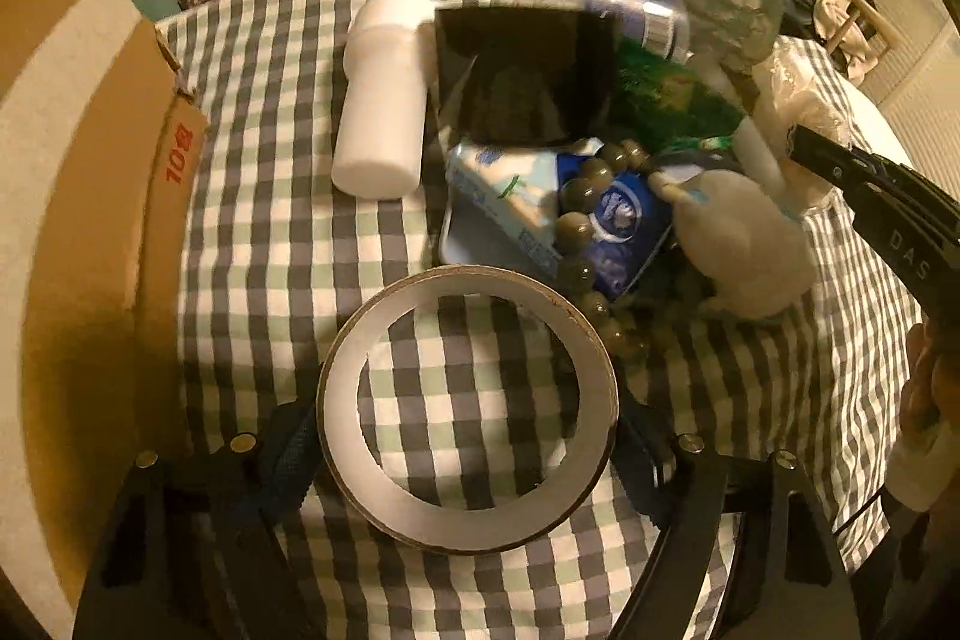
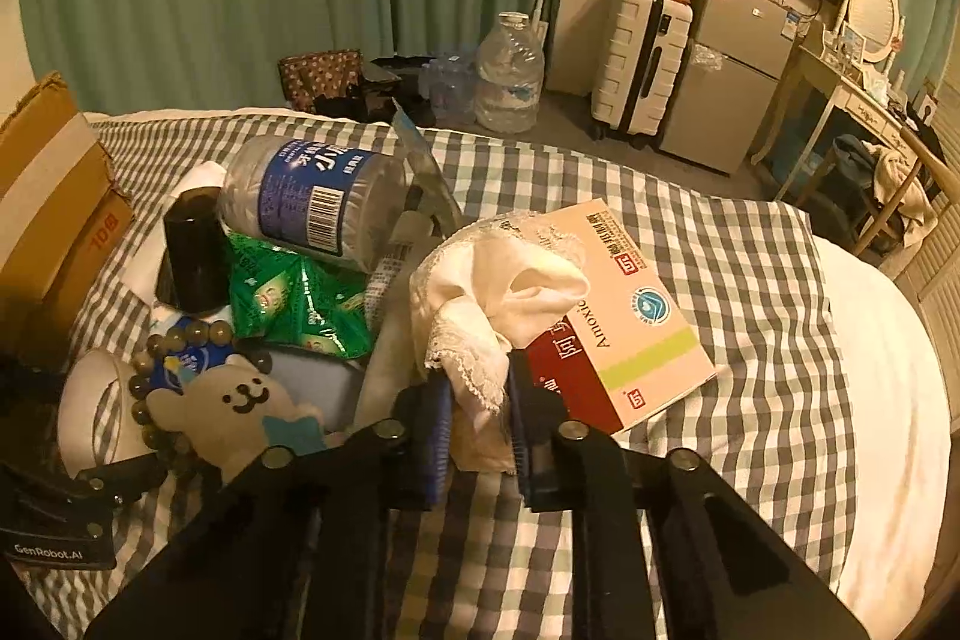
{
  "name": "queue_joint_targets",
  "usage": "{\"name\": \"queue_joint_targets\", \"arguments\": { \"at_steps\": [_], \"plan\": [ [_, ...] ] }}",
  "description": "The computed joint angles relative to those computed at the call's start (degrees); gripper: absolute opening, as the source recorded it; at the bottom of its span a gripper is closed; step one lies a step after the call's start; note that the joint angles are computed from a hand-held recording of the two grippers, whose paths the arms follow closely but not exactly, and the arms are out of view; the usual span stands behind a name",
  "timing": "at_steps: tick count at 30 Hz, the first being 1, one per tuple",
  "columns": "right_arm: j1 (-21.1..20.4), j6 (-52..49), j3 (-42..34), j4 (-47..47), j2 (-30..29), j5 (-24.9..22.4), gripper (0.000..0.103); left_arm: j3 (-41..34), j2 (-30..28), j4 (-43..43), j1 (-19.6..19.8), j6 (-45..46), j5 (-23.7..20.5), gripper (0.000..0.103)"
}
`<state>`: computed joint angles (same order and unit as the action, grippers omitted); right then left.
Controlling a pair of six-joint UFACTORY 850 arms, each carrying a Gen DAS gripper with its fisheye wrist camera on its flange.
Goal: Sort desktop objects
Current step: 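Grasp the tape roll with the left gripper while the right grasps the white cloth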
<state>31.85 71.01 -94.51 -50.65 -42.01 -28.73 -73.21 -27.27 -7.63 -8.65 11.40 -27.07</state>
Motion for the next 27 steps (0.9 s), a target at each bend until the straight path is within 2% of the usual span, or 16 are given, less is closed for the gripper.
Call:
{"name": "queue_joint_targets", "arguments": {
  "at_steps": [10, 16, 27],
  "plan": [
    [0.5, 5.5, 2.1, -4.3, 2.7, -0.9, 0.009, 1.6, 4.1, -1.6, 0.0, 2.3, 3.4, 0.084],
    [0.6, 9.2, 3.1, -7.7, 4.5, -1.1, 0.009, 3.1, 6.7, -2.3, -1.0, 3.5, 7.1, 0.084],
    [2.7, 18.9, 7.0, -18.1, 9.6, -3.6, 0.009, 3.7, 11.8, -7.4, -2.1, 7.7, 11.8, 0.084]
  ]
}}
